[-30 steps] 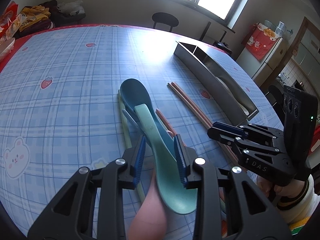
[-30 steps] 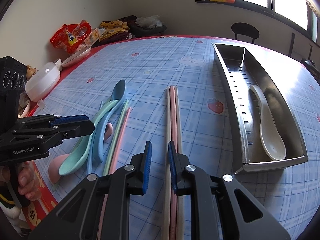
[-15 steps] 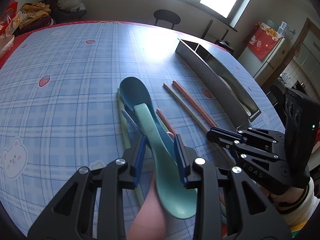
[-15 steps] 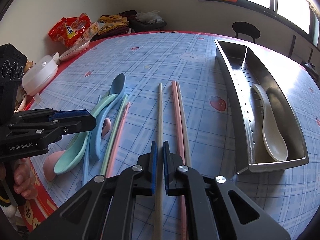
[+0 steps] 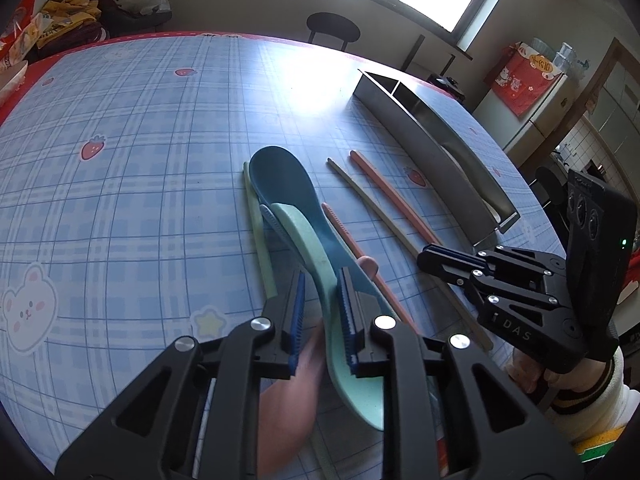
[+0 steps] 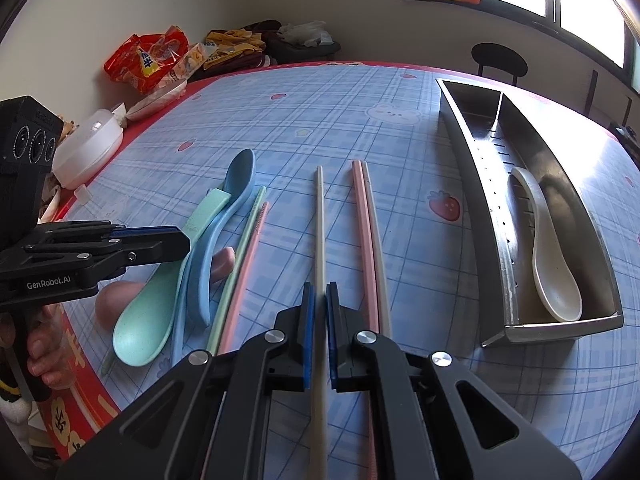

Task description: Organize utensils

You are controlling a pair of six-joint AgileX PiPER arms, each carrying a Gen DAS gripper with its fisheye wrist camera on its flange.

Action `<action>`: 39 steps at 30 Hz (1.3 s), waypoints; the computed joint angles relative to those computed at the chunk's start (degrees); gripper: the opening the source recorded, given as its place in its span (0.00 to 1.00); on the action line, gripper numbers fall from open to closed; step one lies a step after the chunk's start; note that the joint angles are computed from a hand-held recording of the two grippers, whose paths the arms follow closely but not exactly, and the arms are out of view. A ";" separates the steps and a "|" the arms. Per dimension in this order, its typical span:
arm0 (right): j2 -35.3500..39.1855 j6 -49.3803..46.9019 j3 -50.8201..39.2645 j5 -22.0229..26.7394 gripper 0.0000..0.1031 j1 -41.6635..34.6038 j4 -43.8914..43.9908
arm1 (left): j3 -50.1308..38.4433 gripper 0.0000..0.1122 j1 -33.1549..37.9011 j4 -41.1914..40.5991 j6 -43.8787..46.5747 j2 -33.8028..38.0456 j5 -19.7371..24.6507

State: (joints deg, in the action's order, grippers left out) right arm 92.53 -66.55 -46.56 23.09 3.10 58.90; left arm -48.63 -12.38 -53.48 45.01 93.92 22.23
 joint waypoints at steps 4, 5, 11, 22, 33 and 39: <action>0.20 -0.80 -0.06 0.52 0.06 -0.38 0.70 | -0.29 0.20 -1.04 2.24 -1.67 0.51 -0.08; 0.22 -1.06 -0.04 0.60 0.06 -0.46 0.86 | -0.07 0.21 -1.36 1.76 -1.21 0.57 -0.53; 0.27 -1.63 0.03 1.12 0.06 -0.73 1.55 | 1.57 0.11 -4.69 12.15 -10.49 -1.48 -4.13; 0.29 -1.51 -0.10 1.41 0.06 -0.99 1.29 | 3.86 0.12 -6.04 25.28 -20.61 -3.31 -6.52; -0.14 3.33 -0.10 -2.18 0.07 2.09 -3.67 | 5.52 0.10 -4.05 13.87 -11.31 -4.11 -7.66; -1.57 21.98 1.32 -10.91 0.06 8.58 -23.63 | 6.42 0.10 -3.39 13.91 -12.16 -7.07 -8.07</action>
